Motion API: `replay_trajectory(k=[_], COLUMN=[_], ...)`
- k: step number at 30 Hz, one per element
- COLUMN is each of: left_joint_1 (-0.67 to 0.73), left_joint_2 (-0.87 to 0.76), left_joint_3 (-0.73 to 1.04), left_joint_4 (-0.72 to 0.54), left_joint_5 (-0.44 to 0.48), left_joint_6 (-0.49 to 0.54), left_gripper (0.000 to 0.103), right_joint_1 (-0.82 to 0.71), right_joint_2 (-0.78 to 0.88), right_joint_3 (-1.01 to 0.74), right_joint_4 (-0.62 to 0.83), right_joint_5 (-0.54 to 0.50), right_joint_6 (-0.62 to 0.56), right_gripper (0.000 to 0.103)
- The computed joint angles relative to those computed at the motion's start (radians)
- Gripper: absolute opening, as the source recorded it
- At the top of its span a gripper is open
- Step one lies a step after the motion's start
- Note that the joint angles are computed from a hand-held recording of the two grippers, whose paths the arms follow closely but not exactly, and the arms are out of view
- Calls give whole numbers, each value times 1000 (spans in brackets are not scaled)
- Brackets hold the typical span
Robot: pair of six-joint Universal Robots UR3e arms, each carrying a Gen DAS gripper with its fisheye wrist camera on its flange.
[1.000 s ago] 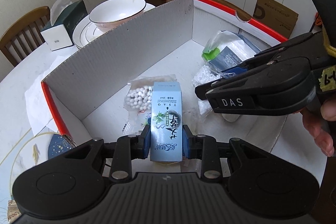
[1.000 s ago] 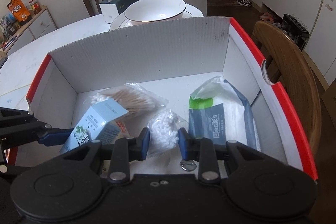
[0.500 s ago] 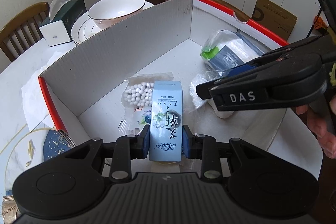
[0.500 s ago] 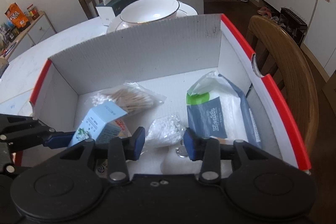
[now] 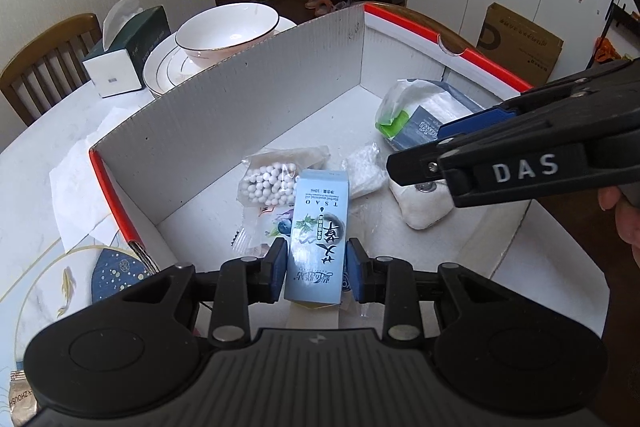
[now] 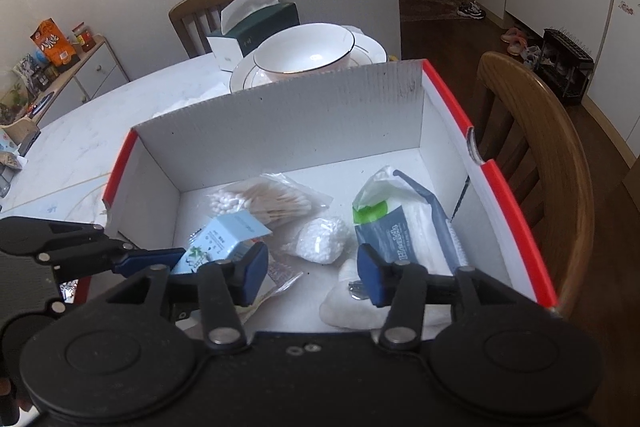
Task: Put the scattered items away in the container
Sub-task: 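Open the right gripper over the box while the left gripper releases the tea box, then withdraw both tools from the box toward the snack bags on the table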
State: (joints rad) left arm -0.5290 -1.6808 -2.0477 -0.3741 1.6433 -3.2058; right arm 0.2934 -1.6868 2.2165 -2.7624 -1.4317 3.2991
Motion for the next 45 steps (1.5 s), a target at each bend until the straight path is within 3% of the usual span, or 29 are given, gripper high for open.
replay_trajectory(k=[10,12,13,15,30,38,45], left_joint_1=[-6,-9,-10,-2,35,102,296], left_joint_2=[26,29,34,48,212,395,688], left_joint_3=[-27,-31,-33,-45,-144,-260,-383], left_joint_4=[21,30,34,42,41,31,-122], left_joint_5=[6,12,15,-1,-29,-66,-220], left_joint_6=[-16,-16,-24,-25,-81,-18,96], left_gripper=[32,43,59,68,68,83,85], right_joint_1=[-8,-12,-16,-20,8,164,371], right_joint_2=[-91,-108,-116,-138,-233,-181,-66], right_joint_3=[46,56,60,68,71,16,-92], right_joint_4=[10,11,13,22,49,2,-32], right_joint_5=[-2,1,5,9,11,-99,-276], right_joint_6=[-5,-4,-5,-4,25,96,187], right_gripper=[58,59,59,59,64,72,84])
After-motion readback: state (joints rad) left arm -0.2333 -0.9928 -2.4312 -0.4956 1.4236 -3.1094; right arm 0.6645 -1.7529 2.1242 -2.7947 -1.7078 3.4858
